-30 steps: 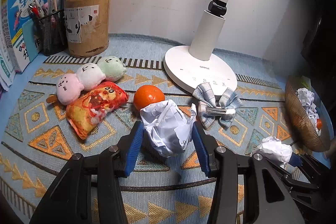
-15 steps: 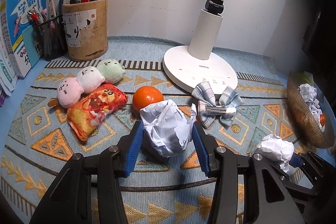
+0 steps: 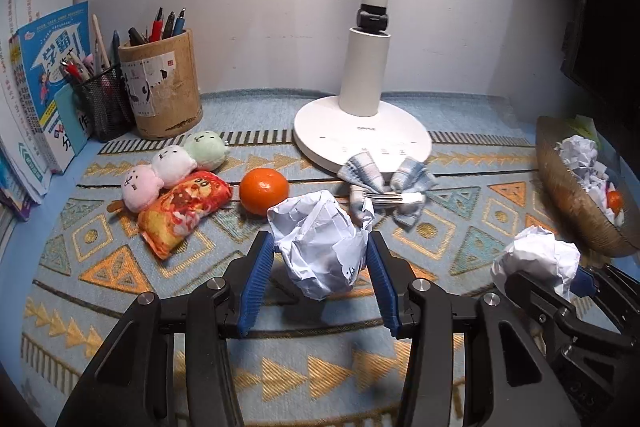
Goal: Organize objects
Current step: 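Carry both paper balls over the bowl and open both tools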
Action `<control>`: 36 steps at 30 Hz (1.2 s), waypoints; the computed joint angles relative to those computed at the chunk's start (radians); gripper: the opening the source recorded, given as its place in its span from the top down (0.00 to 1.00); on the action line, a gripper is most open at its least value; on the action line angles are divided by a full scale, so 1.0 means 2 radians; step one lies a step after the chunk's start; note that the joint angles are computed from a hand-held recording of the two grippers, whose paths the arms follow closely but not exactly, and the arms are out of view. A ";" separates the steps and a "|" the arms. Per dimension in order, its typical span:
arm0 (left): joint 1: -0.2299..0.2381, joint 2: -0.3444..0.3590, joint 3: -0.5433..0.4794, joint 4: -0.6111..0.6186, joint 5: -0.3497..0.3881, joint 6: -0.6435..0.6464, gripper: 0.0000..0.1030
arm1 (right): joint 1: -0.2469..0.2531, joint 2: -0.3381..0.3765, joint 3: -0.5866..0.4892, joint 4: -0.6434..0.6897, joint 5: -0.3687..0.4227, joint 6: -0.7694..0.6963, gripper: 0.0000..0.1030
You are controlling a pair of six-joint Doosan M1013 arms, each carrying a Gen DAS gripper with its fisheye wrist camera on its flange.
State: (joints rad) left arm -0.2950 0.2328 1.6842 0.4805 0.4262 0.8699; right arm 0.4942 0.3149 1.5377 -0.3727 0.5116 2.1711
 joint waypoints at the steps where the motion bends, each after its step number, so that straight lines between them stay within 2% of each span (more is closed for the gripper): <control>1: -0.004 -0.006 0.005 -0.002 -0.005 0.002 0.57 | -0.002 -0.007 0.007 0.002 -0.006 0.004 0.57; 5: -0.018 -0.022 0.011 -0.045 -0.026 0.038 0.57 | -0.012 -0.041 0.039 -0.027 -0.032 0.044 0.57; 10: -0.044 -0.028 -0.012 -0.087 -0.064 0.088 0.57 | -0.030 -0.094 0.069 -0.172 -0.053 0.189 0.57; 14: -0.063 -0.014 -0.048 -0.198 -0.078 0.203 0.57 | -0.055 -0.123 0.081 -0.256 -0.045 0.286 0.57; 16: -0.072 -0.002 -0.067 -0.255 -0.079 0.261 0.57 | -0.071 -0.133 0.085 -0.264 -0.049 0.308 0.57; 21: -0.090 0.034 -0.113 -0.313 -0.054 0.330 0.57 | -0.108 -0.138 0.084 -0.232 -0.045 0.307 0.57; 25: -0.095 0.061 -0.142 -0.358 -0.024 0.369 0.57 | -0.132 -0.134 0.082 -0.150 -0.043 0.249 0.57; 31: -0.103 0.082 -0.163 -0.342 -0.003 0.367 0.57 | -0.147 -0.122 0.077 -0.061 -0.041 0.173 0.57; 33: -0.103 0.087 -0.168 -0.350 0.005 0.376 0.47 | -0.152 -0.118 0.073 -0.033 -0.047 0.149 0.57; 35: -0.105 0.086 -0.164 -0.333 -0.003 0.359 0.21 | -0.157 -0.111 0.065 0.009 -0.049 0.115 0.49; 36: -0.105 0.083 -0.157 -0.327 -0.013 0.355 0.18 | -0.162 -0.108 0.062 0.042 -0.053 0.088 0.47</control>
State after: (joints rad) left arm -0.5054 0.3989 1.3692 -0.1732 0.4008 1.5805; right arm 0.1706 0.0996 1.6622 -0.2885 0.4060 2.3466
